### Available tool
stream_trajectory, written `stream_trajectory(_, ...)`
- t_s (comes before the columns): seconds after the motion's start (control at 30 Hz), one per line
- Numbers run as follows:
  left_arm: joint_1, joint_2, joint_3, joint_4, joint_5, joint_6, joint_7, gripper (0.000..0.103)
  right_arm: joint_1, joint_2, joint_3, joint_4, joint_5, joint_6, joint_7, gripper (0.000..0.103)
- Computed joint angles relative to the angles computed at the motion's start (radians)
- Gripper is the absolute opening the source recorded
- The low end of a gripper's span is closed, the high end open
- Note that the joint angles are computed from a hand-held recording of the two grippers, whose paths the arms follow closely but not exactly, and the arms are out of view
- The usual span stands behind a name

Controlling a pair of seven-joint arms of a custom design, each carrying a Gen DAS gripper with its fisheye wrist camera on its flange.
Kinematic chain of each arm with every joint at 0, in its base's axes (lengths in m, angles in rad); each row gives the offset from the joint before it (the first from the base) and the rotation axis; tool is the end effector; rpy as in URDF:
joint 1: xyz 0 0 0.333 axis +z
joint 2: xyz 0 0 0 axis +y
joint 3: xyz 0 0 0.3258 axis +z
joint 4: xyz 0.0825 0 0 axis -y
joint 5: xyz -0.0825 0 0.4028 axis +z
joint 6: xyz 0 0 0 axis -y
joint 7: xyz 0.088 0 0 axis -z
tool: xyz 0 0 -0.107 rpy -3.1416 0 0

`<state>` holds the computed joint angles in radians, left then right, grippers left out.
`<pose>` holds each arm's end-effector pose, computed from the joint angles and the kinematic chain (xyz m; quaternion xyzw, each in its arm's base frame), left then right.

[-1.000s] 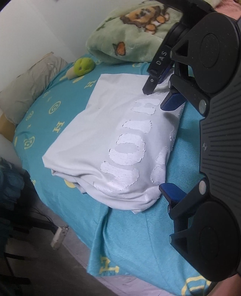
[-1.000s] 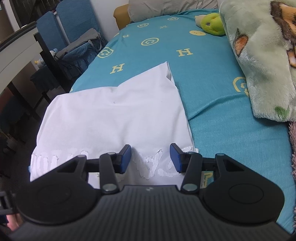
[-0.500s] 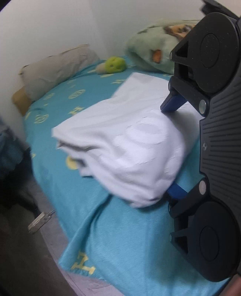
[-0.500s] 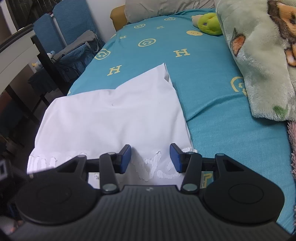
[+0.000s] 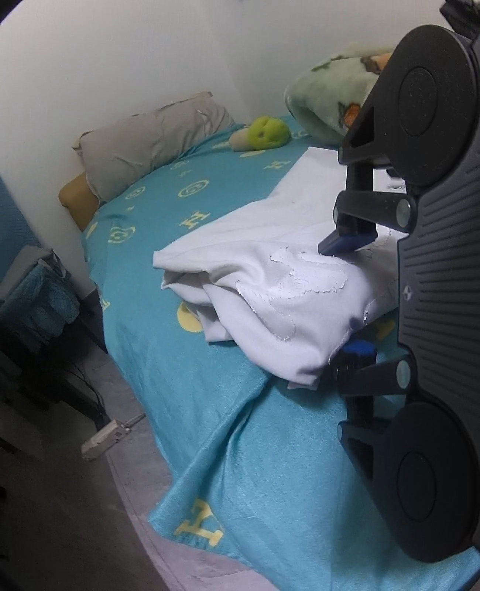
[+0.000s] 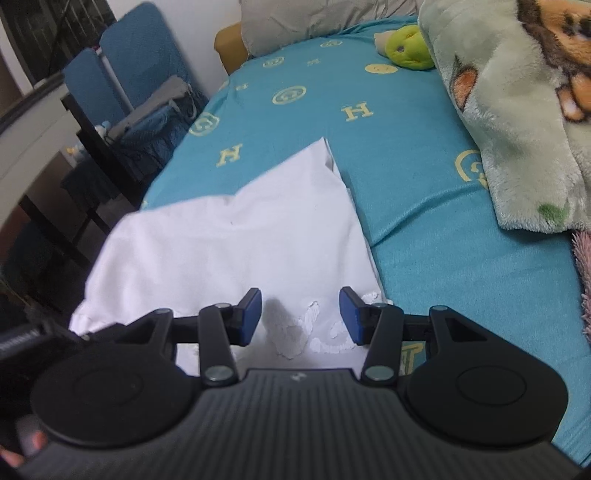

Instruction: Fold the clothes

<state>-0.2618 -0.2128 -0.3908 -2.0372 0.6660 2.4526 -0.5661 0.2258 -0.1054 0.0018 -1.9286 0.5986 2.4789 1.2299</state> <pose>0.4352 -0.3544 0.6032 -0.8812 0.2240 -0.4048 0.0972 0.5784 0.1320 0.6132 -0.7158 0.5764 -0.0654 0.3888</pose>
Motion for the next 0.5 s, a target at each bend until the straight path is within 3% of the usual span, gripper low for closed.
stream_trajectory(0.17,-0.002,-0.003,-0.007,0.010,0.026,-0.018,0.003,0.033,0.012,-0.054,-0.042,0.001,0.234,-0.061,-0.090,0.052)
stream_trajectory(0.23,-0.003,-0.001,-0.009,0.015,0.032,-0.022,0.002,0.032,0.011,-0.059,-0.066,0.014,0.325,-0.162,-0.114,0.067)
stream_trajectory(0.27,-0.004,0.000,-0.010,0.018,0.035,-0.025,0.002,0.032,0.007,-0.060,-0.075,0.020,0.367,-0.213,-0.122,0.087)
stream_trajectory(0.3,-0.004,-0.001,-0.010,0.017,0.038,-0.023,0.000,0.032,0.002,-0.065,-0.078,0.014,0.403,-0.242,-0.108,0.098)
stream_trajectory(0.5,-0.002,-0.008,-0.007,0.005,0.045,-0.004,-0.023,0.032,-0.036,-0.042,-0.084,0.009,0.512,-0.412,0.049,0.097)
